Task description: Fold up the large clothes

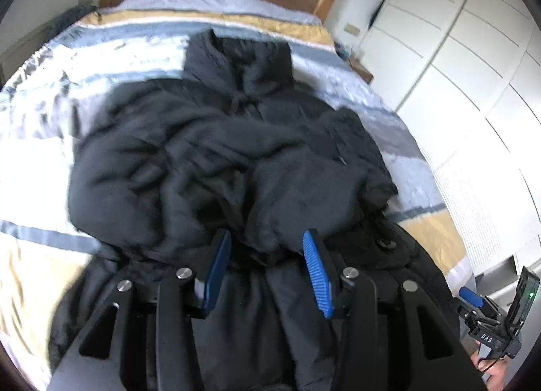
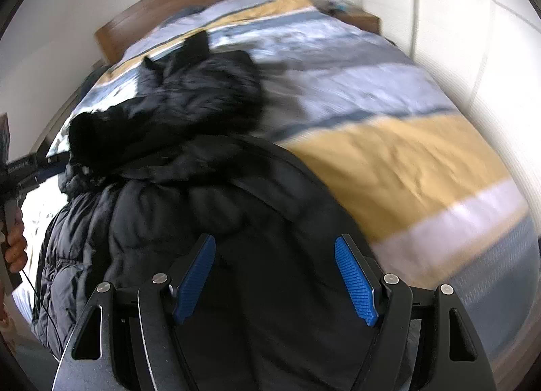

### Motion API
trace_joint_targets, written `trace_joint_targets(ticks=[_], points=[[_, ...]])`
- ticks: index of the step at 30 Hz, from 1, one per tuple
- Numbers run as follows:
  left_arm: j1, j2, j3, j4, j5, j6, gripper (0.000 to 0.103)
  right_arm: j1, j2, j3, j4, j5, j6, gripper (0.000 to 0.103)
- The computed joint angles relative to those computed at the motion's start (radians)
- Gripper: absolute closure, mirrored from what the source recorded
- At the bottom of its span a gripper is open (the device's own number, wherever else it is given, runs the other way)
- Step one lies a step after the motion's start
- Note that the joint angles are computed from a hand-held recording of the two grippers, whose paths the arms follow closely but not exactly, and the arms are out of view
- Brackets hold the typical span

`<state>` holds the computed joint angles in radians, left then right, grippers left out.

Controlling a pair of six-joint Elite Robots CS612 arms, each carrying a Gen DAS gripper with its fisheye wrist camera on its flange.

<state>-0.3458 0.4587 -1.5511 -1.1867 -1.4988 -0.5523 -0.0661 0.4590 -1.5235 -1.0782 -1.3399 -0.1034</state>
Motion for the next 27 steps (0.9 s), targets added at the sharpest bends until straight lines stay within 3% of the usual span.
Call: trace_joint_targets(ticks=[9,16,21,24,27], points=[[0.077,-0.003,-0.015,0.030,0.121,-0.012,0.060,0.121,-0.109,0.215,-0.189,0.069,-0.118,0.030],[0.113,0.022,0.014,-0.027,0.126,-0.003,0.060,0.208,-0.200,0.441,-0.372,0.152,-0.187,0.030],[0.113,0.061,0.025,-0.053,0.133,0.009,0.060,0.245,-0.215,0.559,-0.382,0.088,-0.228,0.030],[0.112,0.091,0.011,-0.064,0.131,0.031,0.060,0.244,-0.194,0.563,-0.371,0.010,-0.249,0.030],[0.113,0.109,-0.002,-0.055,0.122,0.038,0.058,0.228,-0.172,0.547,-0.333,0.002,-0.276,0.030]])
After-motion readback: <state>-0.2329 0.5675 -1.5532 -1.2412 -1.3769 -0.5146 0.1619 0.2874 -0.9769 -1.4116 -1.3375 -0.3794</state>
